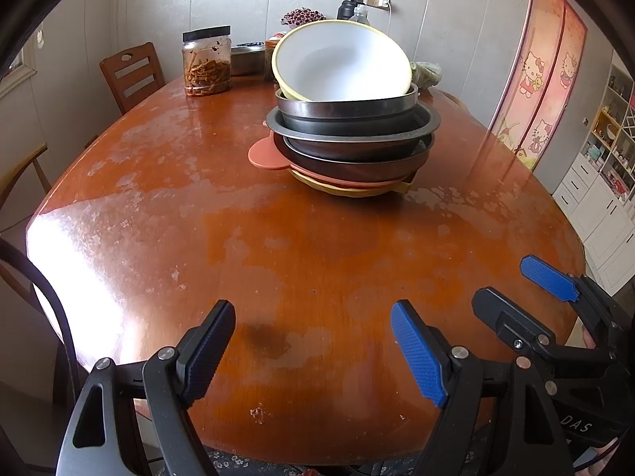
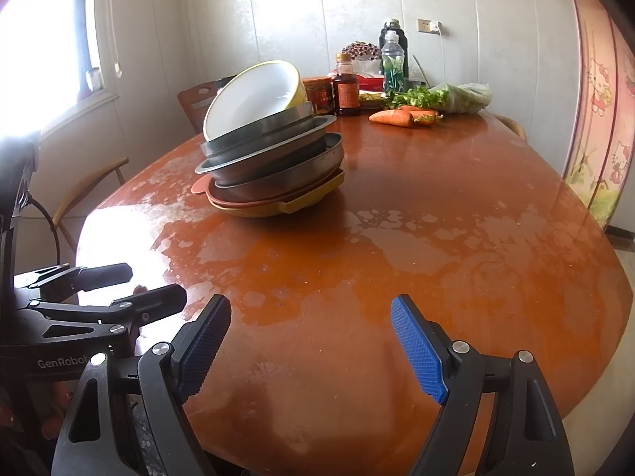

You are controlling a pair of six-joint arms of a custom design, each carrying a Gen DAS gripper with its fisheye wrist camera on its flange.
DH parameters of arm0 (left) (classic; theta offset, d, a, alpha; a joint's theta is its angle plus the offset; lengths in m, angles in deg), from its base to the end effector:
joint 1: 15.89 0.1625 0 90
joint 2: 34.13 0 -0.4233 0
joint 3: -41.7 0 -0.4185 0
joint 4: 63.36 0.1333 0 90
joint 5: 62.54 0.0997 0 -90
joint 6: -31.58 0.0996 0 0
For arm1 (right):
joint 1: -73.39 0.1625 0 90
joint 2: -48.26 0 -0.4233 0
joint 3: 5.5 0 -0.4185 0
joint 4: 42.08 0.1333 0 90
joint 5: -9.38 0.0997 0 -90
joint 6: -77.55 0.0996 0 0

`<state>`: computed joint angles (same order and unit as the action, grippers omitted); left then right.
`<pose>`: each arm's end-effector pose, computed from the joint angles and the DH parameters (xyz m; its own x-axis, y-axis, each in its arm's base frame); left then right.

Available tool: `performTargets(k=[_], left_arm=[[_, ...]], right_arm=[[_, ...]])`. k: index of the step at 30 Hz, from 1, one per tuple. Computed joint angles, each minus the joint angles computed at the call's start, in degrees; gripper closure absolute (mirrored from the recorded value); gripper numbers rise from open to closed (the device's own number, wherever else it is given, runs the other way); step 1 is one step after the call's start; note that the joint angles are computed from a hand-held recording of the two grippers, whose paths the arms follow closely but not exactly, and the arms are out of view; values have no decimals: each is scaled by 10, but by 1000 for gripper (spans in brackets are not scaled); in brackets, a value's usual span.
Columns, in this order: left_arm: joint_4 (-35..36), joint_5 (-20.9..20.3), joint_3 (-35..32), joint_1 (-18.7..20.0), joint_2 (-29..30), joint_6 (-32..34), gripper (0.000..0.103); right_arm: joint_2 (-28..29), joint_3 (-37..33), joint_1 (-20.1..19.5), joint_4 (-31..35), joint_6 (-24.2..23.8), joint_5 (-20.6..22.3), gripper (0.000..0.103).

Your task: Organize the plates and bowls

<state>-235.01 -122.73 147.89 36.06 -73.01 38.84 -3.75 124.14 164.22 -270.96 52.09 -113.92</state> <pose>-0.2314 -0.5922 -0.0169 -0.6776 0.5307 -0.5091 0.6883 0.7015 -0.1848 0.0854 -0.4700 0.1347 -0.7579 0.2169 0.6153 -0.3685 0.6359 -0.6781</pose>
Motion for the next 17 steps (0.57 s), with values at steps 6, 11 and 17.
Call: performTargets(k=[6,11,17], left_arm=[[-1,2,3,-1,-3,0,23],[-4,5,4,-2,-2,1,23],[-10,14,5,-3,-2,5,23]], right_arm=[[-1,1,1,0,-1,0,19],[0,1,1,-1,-3,0,19],[-1,1,1,-2,-3,1,19]])
